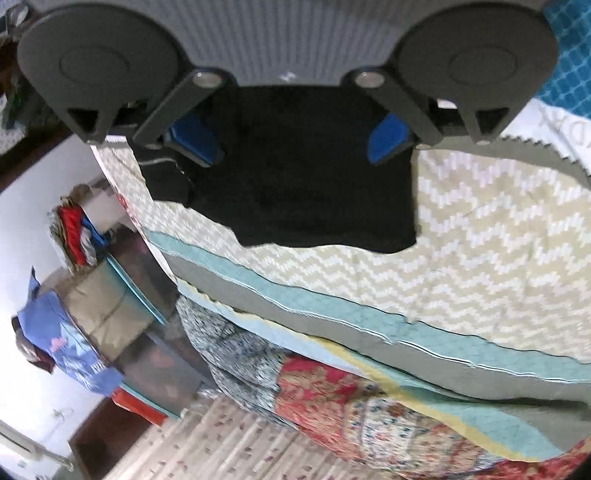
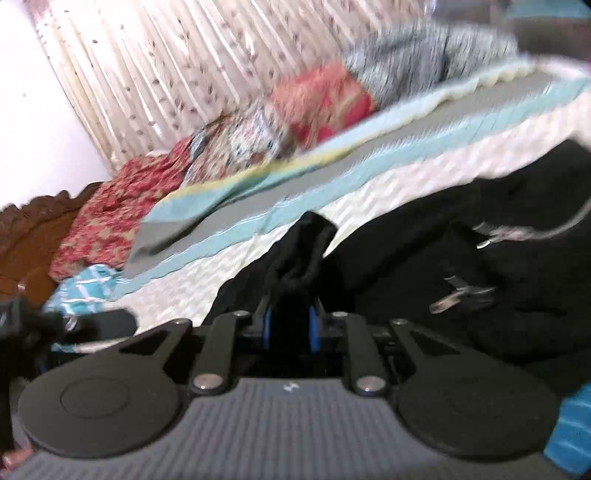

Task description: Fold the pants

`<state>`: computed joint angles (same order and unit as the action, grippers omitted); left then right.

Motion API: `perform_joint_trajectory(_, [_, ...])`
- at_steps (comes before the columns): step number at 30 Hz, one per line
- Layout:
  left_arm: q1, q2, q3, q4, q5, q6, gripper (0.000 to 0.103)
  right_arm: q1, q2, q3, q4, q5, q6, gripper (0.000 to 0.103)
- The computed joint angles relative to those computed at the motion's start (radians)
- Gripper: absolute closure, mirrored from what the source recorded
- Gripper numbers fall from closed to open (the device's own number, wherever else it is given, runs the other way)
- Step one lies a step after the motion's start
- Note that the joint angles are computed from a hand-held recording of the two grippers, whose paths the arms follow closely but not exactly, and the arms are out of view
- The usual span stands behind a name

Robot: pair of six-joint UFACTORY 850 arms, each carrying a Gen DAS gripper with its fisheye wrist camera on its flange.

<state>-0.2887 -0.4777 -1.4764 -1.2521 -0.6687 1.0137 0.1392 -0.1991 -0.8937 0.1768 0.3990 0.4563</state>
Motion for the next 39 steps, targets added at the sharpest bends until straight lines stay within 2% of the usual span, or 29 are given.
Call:
perform_joint_trajectory(2, [-0.015,-0.015,-0.015,0.016,-0.007,-0.016,0.011,-0.002,-0.025,-0.005,-0.008,-0.079,0.047,0.078])
perform_joint_trajectory(3, [-0.024,-0.025,-0.028,0.029,-0.013,-0.029,0.011,-0.008,-0.03,0.006,-0.074,-0.07,0.126,0.074])
perform_joint_trajectory(5, [-0.039,-0.033,-0.038,0.043,-0.018,-0.037,0.011,-0.028,-0.013,0.019,-0.153,-0.042,0.205,0.06])
perform_joint_trajectory(7, [-0.056,-0.038,-0.047,0.049,-0.022,-0.03,0.011,-0.04,0.017,0.039,-0.101,-0.002,0.144,0.055])
perform_joint_trajectory(9, [-0.07,-0.045,-0.059,0.053,-0.025,-0.019,0.011,-0.056,0.052,0.068,-0.057,0.039,0.097,0.055])
perform_joint_trajectory(12, [-0.097,-0.071,-0.094,0.077,-0.016,-0.03,0.011,-0.073,0.098,0.122,0.12,0.094,-0.062,0.055])
perform_joint_trajectory(15, [-0.124,-0.127,-0.157,0.164,-0.029,-0.118,0.011,-0.098,0.137,0.178,0.299,0.15,-0.192,0.055])
perform_joint_trajectory(18, [-0.154,-0.206,-0.243,0.375,-0.039,-0.279,0.01,-0.127,0.161,0.222,0.47,0.21,-0.317,0.055])
perform_joint_trajectory(20, [-0.161,-0.226,-0.265,0.421,-0.045,-0.328,0.009,-0.163,0.148,0.221,0.551,0.219,-0.359,0.051])
perform_joint_trajectory(22, [-0.161,-0.221,-0.285,0.445,-0.064,-0.367,0.009,-0.208,0.14,0.225,0.544,0.202,-0.327,0.043])
perform_joint_trajectory(27, [-0.132,-0.172,-0.28,0.294,-0.086,-0.313,0.008,-0.294,0.091,0.215,0.331,0.132,-0.076,0.042])
perform_joint_trajectory(28, [-0.13,-0.169,-0.288,0.281,-0.086,-0.319,0.007,-0.308,0.085,0.217,0.261,0.119,-0.012,0.043])
perform_joint_trajectory(29, [-0.133,-0.176,-0.308,0.279,-0.088,-0.334,0.007,-0.309,0.079,0.215,0.211,0.118,0.02,0.056])
perform_joint_trajectory(31, [-0.143,-0.198,-0.368,0.276,-0.107,-0.361,0.007,-0.286,0.081,0.203,0.225,0.097,-0.04,0.085])
perform_joint_trajectory(33, [-0.159,-0.238,-0.445,0.287,-0.141,-0.382,0.004,-0.248,0.096,0.195,0.293,0.119,-0.141,0.086])
perform_joint_trajectory(35, [-0.187,-0.296,-0.555,0.329,-0.182,-0.427,0.001,-0.218,0.114,0.19,0.285,0.151,-0.189,0.086])
perform_joint_trajectory(39, [-0.256,-0.421,-0.783,0.421,-0.267,-0.482,0.0,-0.166,0.126,0.174,0.229,0.178,-0.278,0.086])
